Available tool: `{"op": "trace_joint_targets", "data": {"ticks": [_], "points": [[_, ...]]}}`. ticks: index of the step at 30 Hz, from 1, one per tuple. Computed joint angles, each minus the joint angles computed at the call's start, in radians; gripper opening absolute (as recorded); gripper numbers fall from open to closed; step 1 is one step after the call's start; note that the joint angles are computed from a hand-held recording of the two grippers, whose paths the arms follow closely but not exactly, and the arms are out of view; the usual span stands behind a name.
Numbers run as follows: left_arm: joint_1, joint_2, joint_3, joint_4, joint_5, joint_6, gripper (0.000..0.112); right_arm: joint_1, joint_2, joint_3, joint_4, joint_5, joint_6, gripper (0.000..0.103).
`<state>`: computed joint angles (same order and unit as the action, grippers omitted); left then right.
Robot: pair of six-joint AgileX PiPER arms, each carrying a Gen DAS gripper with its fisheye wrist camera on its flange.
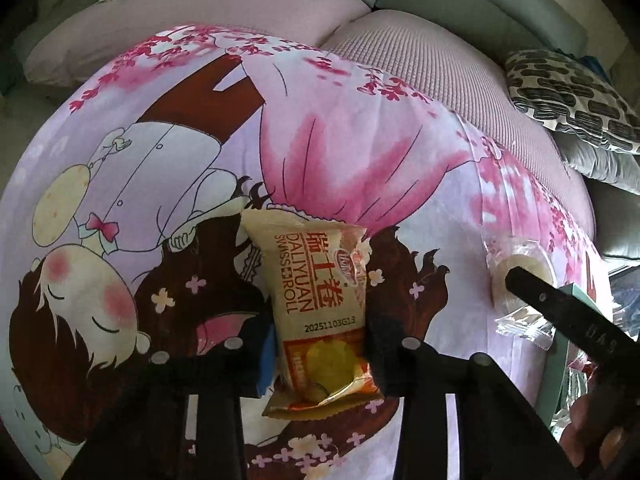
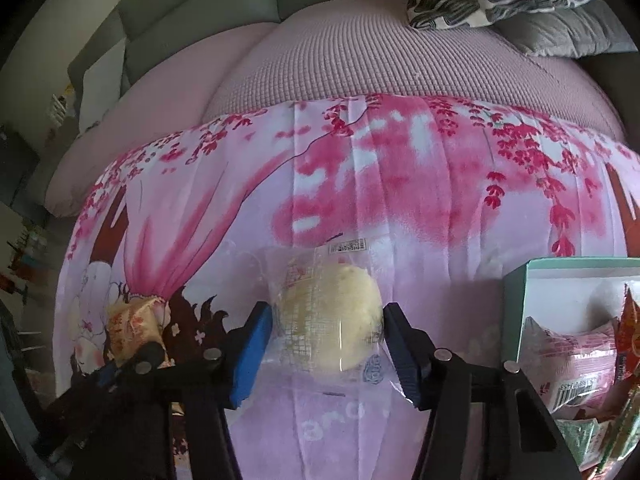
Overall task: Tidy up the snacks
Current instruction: 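Grasp the clear-bagged round bun with right tool while left tool lifts Swiss roll, then carry both held snacks over the tray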
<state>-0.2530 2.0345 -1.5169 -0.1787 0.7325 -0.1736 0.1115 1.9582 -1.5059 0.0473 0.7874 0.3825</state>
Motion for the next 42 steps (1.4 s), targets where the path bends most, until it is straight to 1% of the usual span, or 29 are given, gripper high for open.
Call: {"op": "trace_joint_targets", "data": {"ticks": [6, 11, 13, 20, 24, 28, 33, 38, 42], "points": [[-0.010, -0.013, 0.000, 0.030, 0.012, -0.031, 0.037, -0.001, -0.045, 0.073, 0.008, -0.043, -0.004, 0.057], [-0.027, -0.052, 0.018, 0.056, -0.006, -0.049, 0.037, -0.012, -0.108, 0.162, 0.047, -0.083, -0.030, 0.056], [-0.028, -0.069, 0.030, 0.040, -0.021, -0.026, 0.037, -0.017, -0.146, 0.211, 0.061, -0.108, -0.034, 0.056], [-0.048, -0.140, 0.075, 0.072, -0.047, -0.034, 0.037, -0.024, -0.276, 0.341, 0.073, -0.159, -0.013, 0.055], [-0.075, -0.182, 0.088, 0.061, -0.064, -0.025, 0.037, -0.040, -0.381, 0.426, 0.085, -0.186, -0.004, 0.055], [-0.159, -0.218, 0.070, 0.003, -0.078, 0.042, 0.037, -0.105, -0.517, 0.499, 0.088, -0.184, 0.014, 0.055], [-0.284, -0.231, 0.012, -0.044, -0.069, 0.120, 0.037, -0.244, -0.690, 0.578, 0.034, -0.140, 0.066, 0.055], [-0.389, -0.227, -0.016, -0.055, -0.070, 0.157, 0.037, -0.436, -0.792, 0.631, 0.077, -0.092, 0.002, 0.055], [-0.444, -0.219, -0.024, -0.060, -0.072, 0.167, 0.037, -0.556, -0.840, 0.655, 0.094, -0.071, -0.050, 0.055]]}}
